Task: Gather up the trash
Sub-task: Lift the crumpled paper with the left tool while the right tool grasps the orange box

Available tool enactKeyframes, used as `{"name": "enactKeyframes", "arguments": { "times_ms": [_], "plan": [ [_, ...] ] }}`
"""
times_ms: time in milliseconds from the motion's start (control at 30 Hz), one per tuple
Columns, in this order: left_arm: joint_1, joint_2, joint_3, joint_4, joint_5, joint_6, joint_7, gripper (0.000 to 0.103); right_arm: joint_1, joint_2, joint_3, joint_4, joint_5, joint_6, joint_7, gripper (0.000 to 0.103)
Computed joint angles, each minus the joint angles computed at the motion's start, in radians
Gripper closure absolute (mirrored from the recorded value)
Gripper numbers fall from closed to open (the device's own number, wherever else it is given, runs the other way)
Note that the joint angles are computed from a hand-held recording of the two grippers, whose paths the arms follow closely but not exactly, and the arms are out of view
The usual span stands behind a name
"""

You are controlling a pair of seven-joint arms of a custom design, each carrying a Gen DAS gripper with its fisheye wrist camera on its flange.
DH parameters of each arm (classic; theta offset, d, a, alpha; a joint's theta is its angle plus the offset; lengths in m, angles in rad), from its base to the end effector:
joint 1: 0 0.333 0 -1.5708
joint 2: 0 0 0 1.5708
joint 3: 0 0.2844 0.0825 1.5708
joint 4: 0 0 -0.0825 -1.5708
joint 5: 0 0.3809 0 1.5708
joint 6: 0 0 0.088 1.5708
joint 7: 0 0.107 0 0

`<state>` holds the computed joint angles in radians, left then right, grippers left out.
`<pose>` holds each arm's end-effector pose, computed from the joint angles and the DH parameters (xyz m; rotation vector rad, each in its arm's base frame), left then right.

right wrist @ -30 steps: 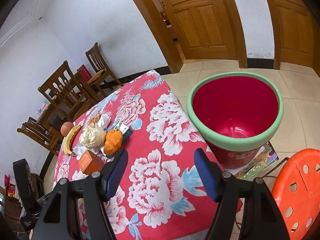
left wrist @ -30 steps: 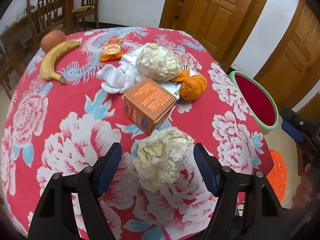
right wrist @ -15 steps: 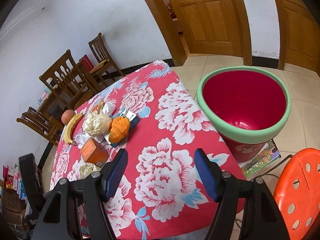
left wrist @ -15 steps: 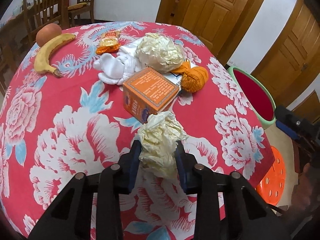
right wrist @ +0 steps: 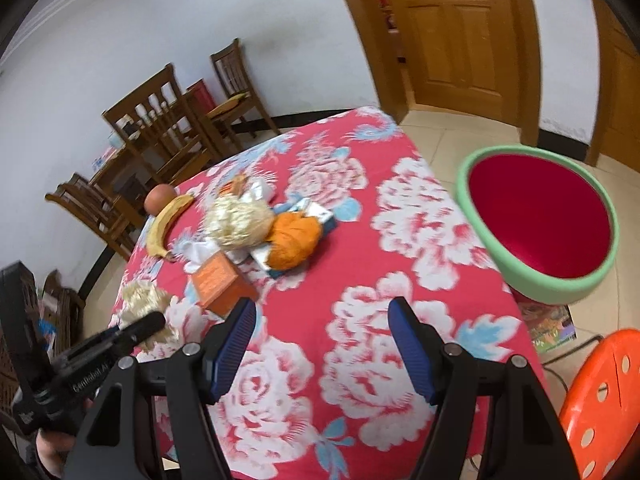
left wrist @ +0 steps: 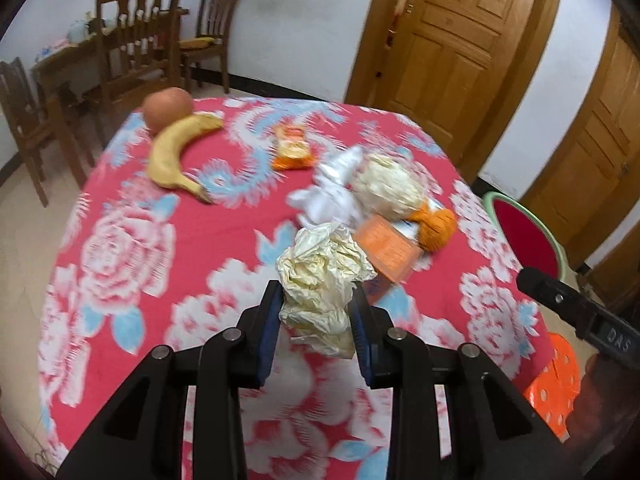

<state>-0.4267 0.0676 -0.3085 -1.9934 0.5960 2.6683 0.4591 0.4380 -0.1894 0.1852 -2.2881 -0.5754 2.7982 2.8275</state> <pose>0.4411 -0.4171 0.4647 -1.8334 1.9594 -0.8986 0.4145 0.3332 0.4729 -1.5663 1.8162 -0.3757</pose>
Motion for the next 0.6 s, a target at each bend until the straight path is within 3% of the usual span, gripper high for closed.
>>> {"name": "enactKeyframes", "arguments": {
  "times_ms": [600],
  "plan": [
    [0.045,-0.009,0.025,-0.045,0.018,-0.010,-0.078,0.070,0.076,0.302,0.002,0.320,0.088,-0.096,-0.319,0.029]
  ]
}}
